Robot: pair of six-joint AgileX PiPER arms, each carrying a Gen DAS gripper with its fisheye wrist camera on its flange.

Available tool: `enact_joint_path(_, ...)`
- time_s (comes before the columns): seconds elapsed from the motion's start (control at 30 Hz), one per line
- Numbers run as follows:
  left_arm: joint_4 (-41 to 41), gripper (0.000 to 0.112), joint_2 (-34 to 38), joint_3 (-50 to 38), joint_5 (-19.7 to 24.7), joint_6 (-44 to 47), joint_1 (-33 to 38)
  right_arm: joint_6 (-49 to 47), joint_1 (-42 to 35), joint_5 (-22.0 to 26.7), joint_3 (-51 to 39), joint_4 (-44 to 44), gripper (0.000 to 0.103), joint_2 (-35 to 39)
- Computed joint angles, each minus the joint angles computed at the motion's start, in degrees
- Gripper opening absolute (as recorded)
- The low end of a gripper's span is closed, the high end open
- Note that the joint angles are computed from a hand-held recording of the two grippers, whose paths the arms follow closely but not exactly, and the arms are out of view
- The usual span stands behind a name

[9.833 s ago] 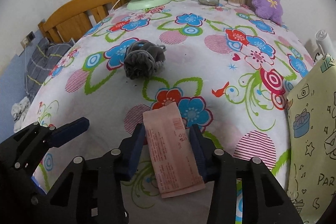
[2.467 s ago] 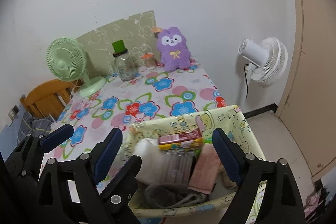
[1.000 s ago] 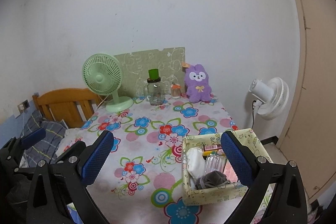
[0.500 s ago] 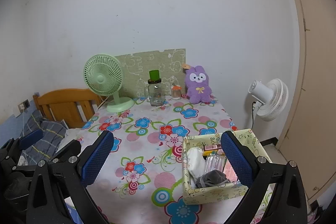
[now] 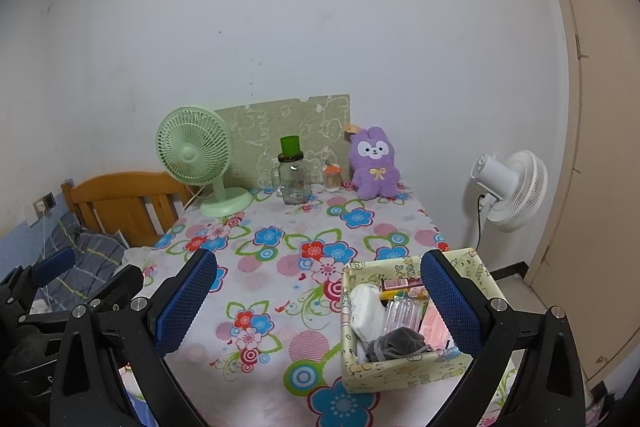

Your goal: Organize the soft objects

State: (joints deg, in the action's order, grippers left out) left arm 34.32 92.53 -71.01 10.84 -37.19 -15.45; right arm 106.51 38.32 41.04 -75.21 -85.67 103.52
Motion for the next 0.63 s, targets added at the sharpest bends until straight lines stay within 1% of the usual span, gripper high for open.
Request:
enact_joint_path(0.2,0.52,0.103,0.22,-0.41,0.45,-0.8,0.16,-0.34,0.01,-0.08,-0.2,0.21,0.103,0.06)
enact_joint_path(0.3,-2.6,0.103,0.16,-0.53,0.13,2.03,0.57,-1.17,0.04,0.21,-0.67,0.71,0.103,0.44)
enact_joint_path(0.43,0.3,0.103,0.16,-0.49,0.33,-0.7,0.28,-0.95,-0.18,-0.3,-0.51,0.63,0.103,0.45)
enact_joint_path(0.63,0.33,0.103,0.41,-0.61,0.46,-0.69,0.21,-0.69,-0.26,-0.48,-0.34,0.49,0.103,0.48)
